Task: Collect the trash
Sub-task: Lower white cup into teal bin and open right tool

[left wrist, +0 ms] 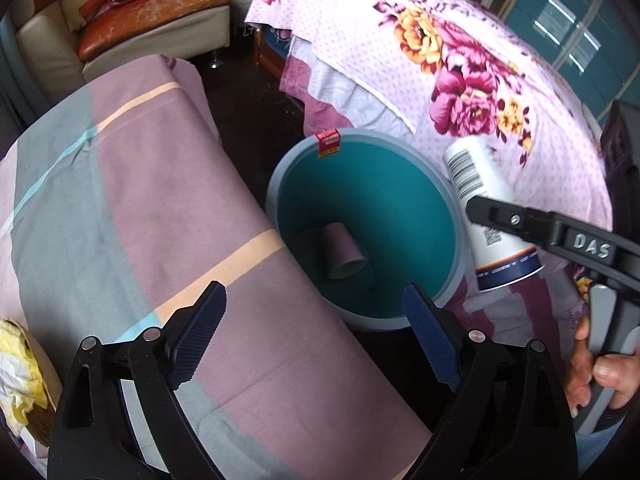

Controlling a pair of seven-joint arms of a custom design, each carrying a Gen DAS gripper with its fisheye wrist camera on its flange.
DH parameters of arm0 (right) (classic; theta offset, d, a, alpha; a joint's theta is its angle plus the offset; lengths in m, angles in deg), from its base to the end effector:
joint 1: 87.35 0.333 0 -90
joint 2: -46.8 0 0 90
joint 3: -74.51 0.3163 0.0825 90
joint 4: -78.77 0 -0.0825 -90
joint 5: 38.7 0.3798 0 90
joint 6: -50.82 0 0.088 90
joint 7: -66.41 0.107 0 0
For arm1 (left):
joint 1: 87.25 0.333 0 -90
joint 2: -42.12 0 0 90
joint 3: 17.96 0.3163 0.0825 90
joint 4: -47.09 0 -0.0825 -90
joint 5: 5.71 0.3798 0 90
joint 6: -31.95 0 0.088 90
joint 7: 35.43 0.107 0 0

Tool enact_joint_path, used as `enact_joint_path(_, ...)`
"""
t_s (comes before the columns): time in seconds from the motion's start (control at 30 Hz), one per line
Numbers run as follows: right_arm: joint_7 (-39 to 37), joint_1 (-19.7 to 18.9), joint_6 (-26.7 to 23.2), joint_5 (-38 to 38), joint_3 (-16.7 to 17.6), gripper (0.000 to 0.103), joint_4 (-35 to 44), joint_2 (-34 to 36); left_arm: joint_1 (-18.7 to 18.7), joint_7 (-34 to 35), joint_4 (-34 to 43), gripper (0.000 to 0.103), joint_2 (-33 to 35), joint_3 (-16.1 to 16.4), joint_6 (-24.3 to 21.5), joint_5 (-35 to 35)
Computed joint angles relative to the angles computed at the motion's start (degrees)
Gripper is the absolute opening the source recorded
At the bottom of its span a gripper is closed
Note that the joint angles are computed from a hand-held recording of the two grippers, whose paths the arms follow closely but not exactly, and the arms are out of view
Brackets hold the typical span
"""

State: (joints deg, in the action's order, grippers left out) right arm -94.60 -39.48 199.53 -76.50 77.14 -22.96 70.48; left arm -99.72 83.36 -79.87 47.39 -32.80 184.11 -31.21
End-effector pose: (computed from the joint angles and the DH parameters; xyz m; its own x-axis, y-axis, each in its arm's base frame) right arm 0.4263 0.5308 0.3704 -0.3885 -0.8286 -0.4030 -0.7563 0.5366 -0.3742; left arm 0.5084 -0.2472 0.3750 -0.5971 -0.7843 0.1683 -0.7682 0.4987 -0.4014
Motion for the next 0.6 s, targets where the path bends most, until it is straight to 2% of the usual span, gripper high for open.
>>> enact_joint_path(0.1, -1.8, -0.4, -0.6, 1.7, 0.6, 0.049, 1.3, 0.8, 0.6, 1.8, -0.3, 0.091, -1.0, 0.2, -1.2, -2.6)
enact_joint_path(0.17, -2.0, -0.1, -1.3, 2.2, 0.5, 0.061, 2.2, 1.1, 0.9, 3.0, -0.9, 0.091, -2.0, 0.5, -1.3, -4.0)
enact_joint_path(0.33, -3.1, 0.8, -4.2, 2.9, 0.6, 0.074, 5.2, 1.9, 1.2, 5.3, -2.5, 0.092, -4.3, 1.8, -2.2, -6.2)
enact_joint_path(0.6, -7.3, 2.3, -8.2, 5.5, 1.3, 0.076, 12.6, 4.8, 2.2, 9.5, -7.7, 0.092, -10.6, 5.4, -3.5, -10.2)
